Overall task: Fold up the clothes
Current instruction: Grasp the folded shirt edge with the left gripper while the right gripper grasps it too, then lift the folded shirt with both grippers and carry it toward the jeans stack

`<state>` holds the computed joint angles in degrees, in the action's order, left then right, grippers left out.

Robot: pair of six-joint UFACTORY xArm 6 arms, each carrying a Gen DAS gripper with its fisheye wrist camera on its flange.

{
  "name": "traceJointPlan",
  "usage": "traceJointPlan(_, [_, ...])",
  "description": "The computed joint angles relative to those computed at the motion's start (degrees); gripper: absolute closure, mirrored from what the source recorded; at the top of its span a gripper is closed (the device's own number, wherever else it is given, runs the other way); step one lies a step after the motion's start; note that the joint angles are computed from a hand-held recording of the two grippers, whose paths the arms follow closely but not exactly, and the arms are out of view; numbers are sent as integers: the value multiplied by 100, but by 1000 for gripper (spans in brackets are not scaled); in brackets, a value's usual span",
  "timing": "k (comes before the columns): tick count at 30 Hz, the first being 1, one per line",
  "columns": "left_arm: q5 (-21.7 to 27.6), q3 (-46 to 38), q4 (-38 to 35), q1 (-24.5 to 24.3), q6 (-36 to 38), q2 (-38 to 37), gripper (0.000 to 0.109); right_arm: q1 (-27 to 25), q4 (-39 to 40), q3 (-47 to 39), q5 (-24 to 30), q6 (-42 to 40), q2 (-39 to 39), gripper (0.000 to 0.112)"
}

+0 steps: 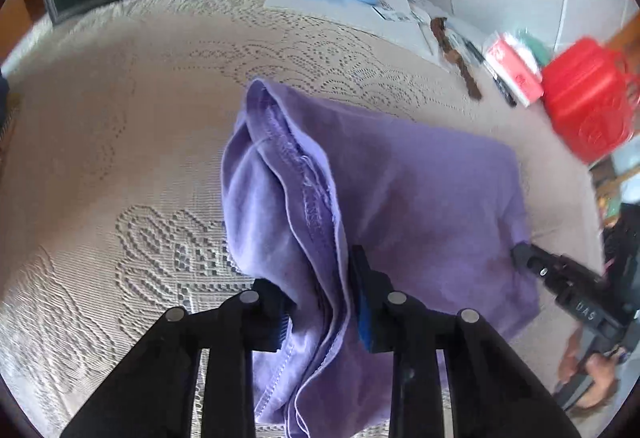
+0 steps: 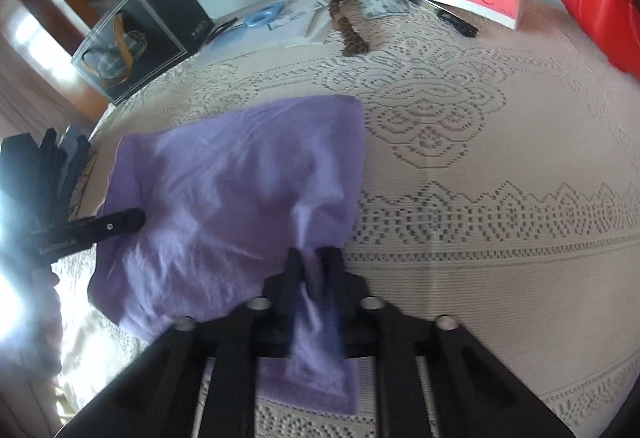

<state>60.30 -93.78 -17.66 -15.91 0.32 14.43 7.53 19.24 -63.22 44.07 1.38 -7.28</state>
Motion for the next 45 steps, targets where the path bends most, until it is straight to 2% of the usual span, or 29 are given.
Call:
traceJointPlan(4, [-131, 139, 172, -67, -49, -96, 82, -63, -94, 117, -231, 39, -110, 79])
traceJointPlan(7, [-279, 320, 380, -133, -96, -210, 82, -112, 500, 21, -104, -281, 34, 79])
traceJointPlan(8, [-327, 378, 451, -154, -113, -247, 82, -68, 573, 67, -220, -299, 23, 78])
traceJointPlan(10, [-444, 480, 452, -159, -108, -283, 82, -6, 1291, 66, -28, -606, 20, 80])
traceJointPlan(11, [-504, 529, 438, -157, -100, -296, 82, 47, 1455, 143, -118, -710, -7, 80])
traceJointPlan(14, [-622, 577, 379, -139, -82, -282, 82, 201, 1162, 195, -302, -519, -24, 84])
traceJointPlan(16, [-675, 613, 360, -136, -91, -294, 82, 140, 1295, 161, -215, -493, 1, 84])
traceJointPlan(17, [-683, 604, 384, -148, -107, -283, 82, 146, 1098, 176, -250, -341, -26, 82])
traceJointPlan(19, [-696, 583, 433, -173, -141, -261, 81, 224, 148, 323, -567, 164, -176, 80])
traceJointPlan(20, [-691, 569, 449, -185, -152, -250, 79, 233, -254, 395, -700, 336, -245, 78])
traceJointPlan(21, [-681, 548, 437, -199, -157, -237, 76, 214, -415, 351, -610, 476, -218, 75])
traceJointPlan(22, [-675, 528, 395, -212, -136, -223, 68, 198, -337, 290, -561, 408, -160, 73])
traceJointPlan(23, [-677, 508, 334, -235, -79, -204, 55, 183, -244, 229, -516, 326, -100, 63])
traceJointPlan(24, [-701, 499, 328, -283, -26, -188, 49, 231, -344, 122, -459, 373, -23, 56])
traceJointPlan(25, [-755, 518, 488, -362, -61, -190, 43, 282, -433, 85, -448, 408, 4, 53])
traceJointPlan(26, [-821, 551, 841, -473, -212, -200, 42, 399, -716, 55, -499, 566, 38, 53])
traceJointPlan(28, [-929, 623, 1433, -645, -477, -219, 41, 553, -994, 107, -578, 715, 4, 55])
traceJointPlan(30, [-956, 655, 1261, -591, -491, -239, 41, 615, -1380, 164, -572, 963, -43, 74])
traceJointPlan(31, [-966, 676, 1222, -572, -445, -253, 43, 633, -1512, 191, -563, 1028, -66, 80])
traceJointPlan(33, [-1010, 727, 1302, -582, -471, -287, 45, 528, -1205, 214, -498, 904, -114, 86])
traceJointPlan(36, [-1115, 820, 1402, -609, -621, -342, 45, 382, -741, 136, -357, 529, -67, 87])
traceJointPlan(39, [-1204, 941, 1449, -623, -758, -422, 48, 374, -669, 75, -317, 437, -12, 86])
traceJointPlan(41, [-1171, 1001, 1376, -626, -762, -496, 59, 362, -575, 106, -357, 436, -21, 86])
traceJointPlan(43, [-1161, 1032, 1275, -623, -660, -529, 67, 408, -782, 85, -384, 783, 1, 87])
traceJointPlan(44, [-1160, 1043, 1224, -621, -601, -541, 67, 512, -962, 171, -437, 795, -63, 95])
traceJointPlan(45, [-1169, 1039, 1189, -615, -568, -535, 67, 595, -1243, 215, -558, 919, -63, 95])
